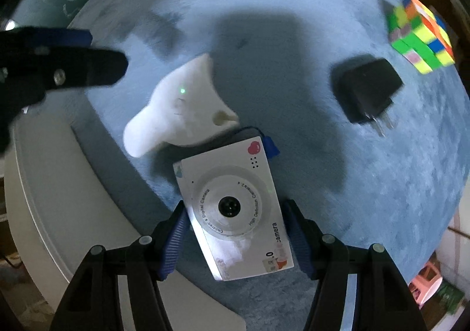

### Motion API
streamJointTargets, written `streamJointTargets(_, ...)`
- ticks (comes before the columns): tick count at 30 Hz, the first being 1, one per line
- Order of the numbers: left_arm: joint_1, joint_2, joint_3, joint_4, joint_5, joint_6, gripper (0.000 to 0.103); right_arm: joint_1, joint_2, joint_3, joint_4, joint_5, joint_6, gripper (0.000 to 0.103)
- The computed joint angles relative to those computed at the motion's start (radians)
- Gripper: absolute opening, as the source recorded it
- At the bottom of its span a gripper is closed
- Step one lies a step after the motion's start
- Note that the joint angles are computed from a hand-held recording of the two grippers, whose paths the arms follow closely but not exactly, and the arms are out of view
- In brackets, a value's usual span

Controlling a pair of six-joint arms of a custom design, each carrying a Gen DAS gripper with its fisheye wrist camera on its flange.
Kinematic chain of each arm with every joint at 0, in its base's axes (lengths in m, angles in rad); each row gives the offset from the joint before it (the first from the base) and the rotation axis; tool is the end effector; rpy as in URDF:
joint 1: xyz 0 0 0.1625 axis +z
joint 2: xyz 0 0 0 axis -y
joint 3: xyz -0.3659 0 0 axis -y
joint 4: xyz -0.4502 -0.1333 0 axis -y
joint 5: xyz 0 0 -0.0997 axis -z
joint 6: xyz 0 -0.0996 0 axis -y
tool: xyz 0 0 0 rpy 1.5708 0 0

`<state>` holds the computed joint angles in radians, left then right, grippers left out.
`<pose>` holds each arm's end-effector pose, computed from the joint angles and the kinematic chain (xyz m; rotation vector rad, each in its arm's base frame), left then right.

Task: Organize rigid objects
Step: 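Grasp the white strap piece with the left tool while the right tool grasps the white photo device, then place the white strap piece and white photo device into the tray, opening both tools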

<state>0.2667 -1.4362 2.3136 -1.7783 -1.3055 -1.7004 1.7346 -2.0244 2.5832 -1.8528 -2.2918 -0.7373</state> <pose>-0.3007 -0.2474 0.0416 -0.3699 2.4187 -0.2671 0.1151 -0.2819 0.1535 1.1884 -2.1599 -0.5914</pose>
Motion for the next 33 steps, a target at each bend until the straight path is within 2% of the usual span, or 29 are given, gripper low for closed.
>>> streamJointTargets(7, 0.065, 0.144, -0.059, -0.071, -0.019, 0.155, 0.072, -0.059, 0.002, -0.026, -0.079, -0.026, 0.061, 0.064)
streamJointTargets(9, 0.077, 0.168, -0.072, -0.093, -0.009, 0.18, 0.075, -0.075, 0.006, -0.033, -0.095, -0.025, 0.082, 0.064)
streamJointTargets(13, 0.102, 0.201, -0.099, -0.111, -0.007, 0.22, 0.075, -0.102, -0.007, -0.037, -0.099, -0.019, 0.11, 0.064)
streamJointTargets(18, 0.109, 0.224, -0.106, -0.14, -0.03, 0.262, 0.075, -0.12, -0.004, -0.068, -0.086, -0.002, 0.104, 0.064)
streamJointTargets(20, 0.107, 0.251, -0.119, -0.134, -0.031, 0.262, 0.075, -0.123, -0.035, -0.064, -0.064, 0.012, 0.098, 0.064)
streamJointTargets(24, 0.11, 0.272, -0.112, -0.139, -0.049, 0.257, 0.075, -0.114, -0.034, -0.097, -0.025, 0.02, 0.105, 0.064)
streamJointTargets(26, 0.103, 0.288, -0.119, -0.133, -0.035, 0.266, 0.075, -0.142, -0.035, -0.088, -0.056, 0.018, 0.069, 0.064)
streamJointTargets(28, 0.091, 0.306, -0.124, -0.135, -0.025, 0.265, 0.073, -0.153, -0.034, -0.081, -0.073, 0.017, 0.055, 0.064)
streamJointTargets(31, 0.073, 0.313, -0.121, -0.155, 0.0, 0.25, 0.06, -0.158, -0.034, -0.079, -0.079, 0.019, 0.053, 0.064)
streamJointTargets(33, 0.062, 0.311, -0.114, -0.167, 0.015, 0.234, 0.059, -0.16, -0.043, -0.076, -0.08, 0.023, 0.049, 0.064)
